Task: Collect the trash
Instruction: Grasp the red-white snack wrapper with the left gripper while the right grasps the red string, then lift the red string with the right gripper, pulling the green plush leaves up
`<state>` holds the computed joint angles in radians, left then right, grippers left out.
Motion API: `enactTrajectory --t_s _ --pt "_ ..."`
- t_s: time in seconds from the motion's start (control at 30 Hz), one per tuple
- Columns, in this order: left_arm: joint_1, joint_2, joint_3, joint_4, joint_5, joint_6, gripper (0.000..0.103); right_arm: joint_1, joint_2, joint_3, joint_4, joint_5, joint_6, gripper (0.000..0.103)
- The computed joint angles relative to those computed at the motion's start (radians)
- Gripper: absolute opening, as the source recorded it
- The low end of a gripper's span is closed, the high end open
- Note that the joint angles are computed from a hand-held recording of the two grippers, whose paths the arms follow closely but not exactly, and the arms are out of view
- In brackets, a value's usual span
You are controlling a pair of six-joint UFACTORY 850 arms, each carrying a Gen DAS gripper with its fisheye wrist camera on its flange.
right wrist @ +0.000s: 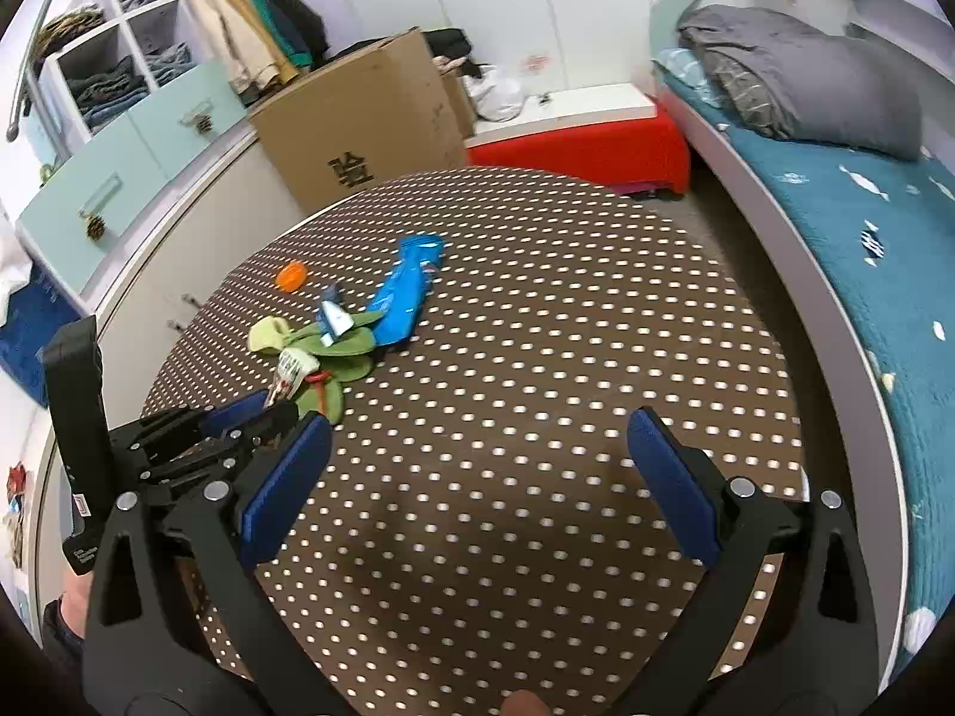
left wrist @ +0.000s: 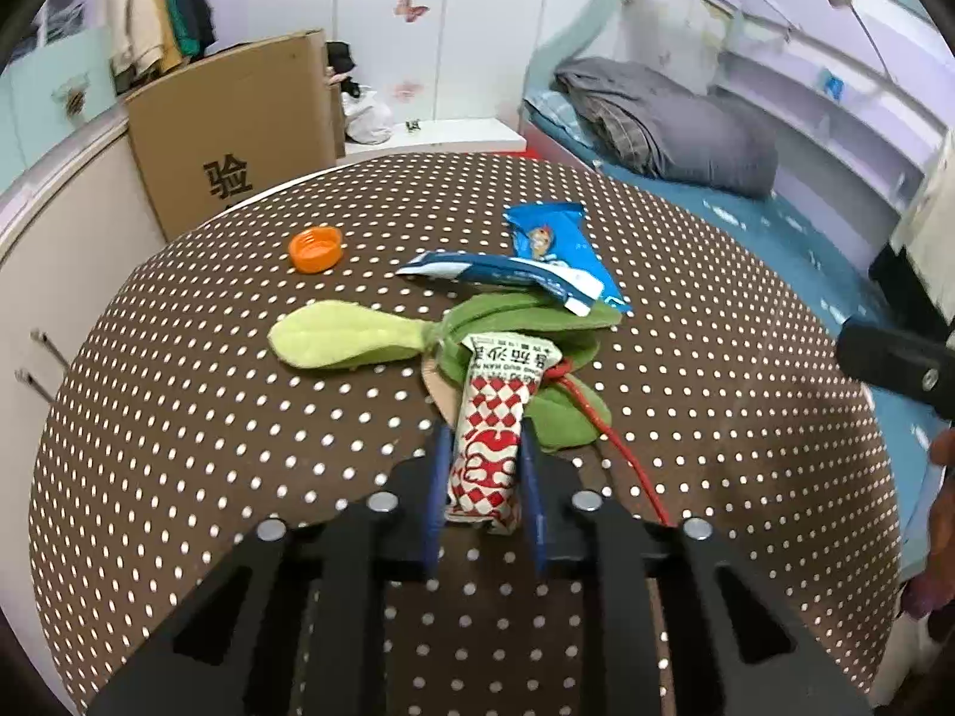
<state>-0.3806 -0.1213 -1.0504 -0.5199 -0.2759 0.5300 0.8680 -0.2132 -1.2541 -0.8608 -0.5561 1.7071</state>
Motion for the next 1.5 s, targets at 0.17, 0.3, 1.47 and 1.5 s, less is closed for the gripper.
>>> enactTrajectory --t_s 0.17,0.3,1.47,1.5 --pt "0.013 0.048 0.057 -0.027 0.028 -0.018 0.020 -0.013 -0.044 -0.043 0.082 0.065 -0.133 0.097" --pt "0.018 0.086 0.091 0.061 0.051 -0.139 0.021 -0.023 -0.089 -0.085 0.144 0.120 -0.240 0.096" --pt "0.041 0.124 0.107 -0.001 0.022 -0.124 0.018 -0.009 -0.112 -0.137 0.131 0.200 -0.440 0.010" --pt "0.038 0.127 0.107 -0.008 0.020 -0.120 0.018 -0.010 -0.101 -0.125 0.179 0.199 -0.493 0.010"
